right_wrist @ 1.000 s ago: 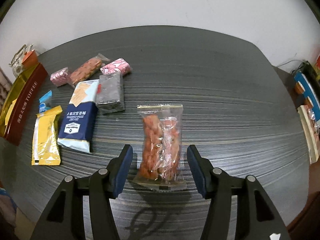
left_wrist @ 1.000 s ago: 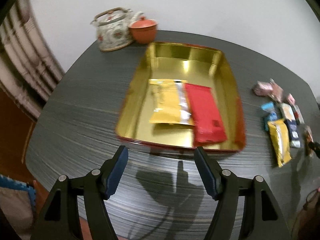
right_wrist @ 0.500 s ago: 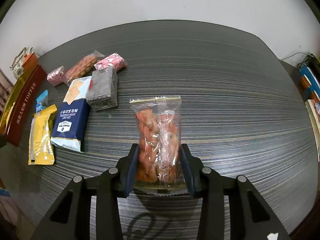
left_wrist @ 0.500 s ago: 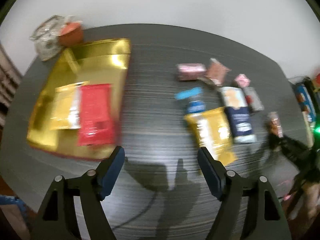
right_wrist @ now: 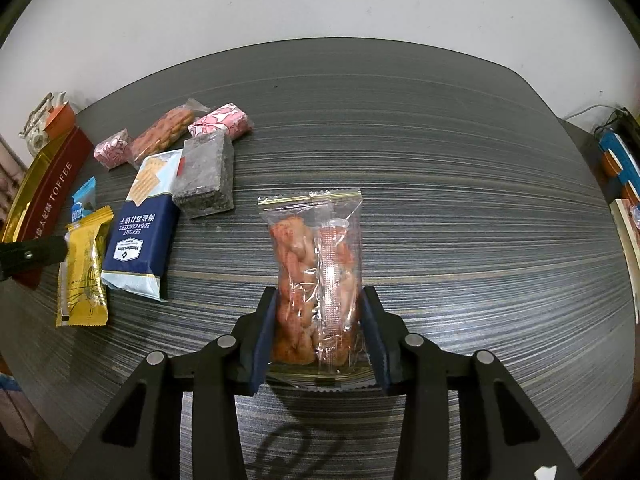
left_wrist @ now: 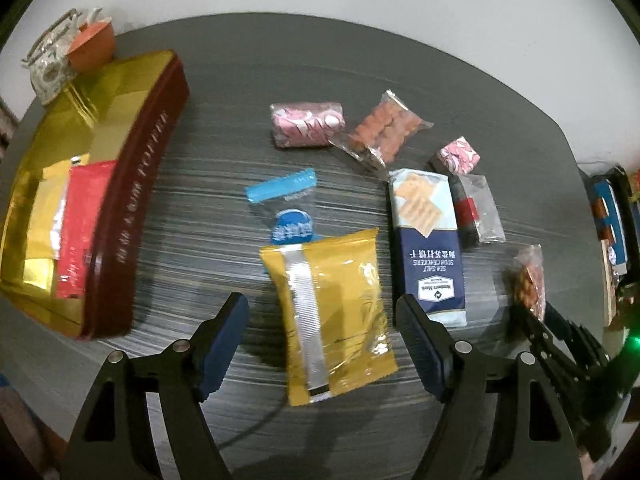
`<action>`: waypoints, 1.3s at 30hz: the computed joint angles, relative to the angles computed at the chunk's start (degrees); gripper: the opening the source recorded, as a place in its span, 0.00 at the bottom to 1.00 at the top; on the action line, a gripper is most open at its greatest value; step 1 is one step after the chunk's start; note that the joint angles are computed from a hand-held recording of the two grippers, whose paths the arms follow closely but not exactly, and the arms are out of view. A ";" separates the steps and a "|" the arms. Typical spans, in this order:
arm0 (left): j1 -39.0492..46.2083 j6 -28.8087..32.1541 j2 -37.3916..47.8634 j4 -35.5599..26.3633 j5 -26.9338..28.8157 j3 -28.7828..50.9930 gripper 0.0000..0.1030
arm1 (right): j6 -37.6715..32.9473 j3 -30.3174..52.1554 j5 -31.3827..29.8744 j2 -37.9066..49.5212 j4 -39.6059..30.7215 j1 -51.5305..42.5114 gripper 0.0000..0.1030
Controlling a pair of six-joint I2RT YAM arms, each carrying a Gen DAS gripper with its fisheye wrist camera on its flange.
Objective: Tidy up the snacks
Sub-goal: 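Grasp the pastry bag with the right tool while the left tool grasps another yellow pack, then carry the yellow pack into the gold tray with the left tool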
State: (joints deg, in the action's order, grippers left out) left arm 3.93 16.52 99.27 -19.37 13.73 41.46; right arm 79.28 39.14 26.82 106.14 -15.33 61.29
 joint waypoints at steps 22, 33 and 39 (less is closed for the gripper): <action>-2.20 2.29 1.00 9.31 -5.21 -5.57 0.55 | 0.00 0.44 0.48 0.31 -1.11 0.61 0.39; 3.21 10.79 -9.41 4.79 -2.07 -10.03 0.55 | -0.10 1.48 1.21 1.35 -2.25 0.87 0.39; 7.70 16.33 -14.61 -0.62 0.25 -9.30 0.55 | -0.18 1.61 1.55 1.70 -2.20 0.99 0.39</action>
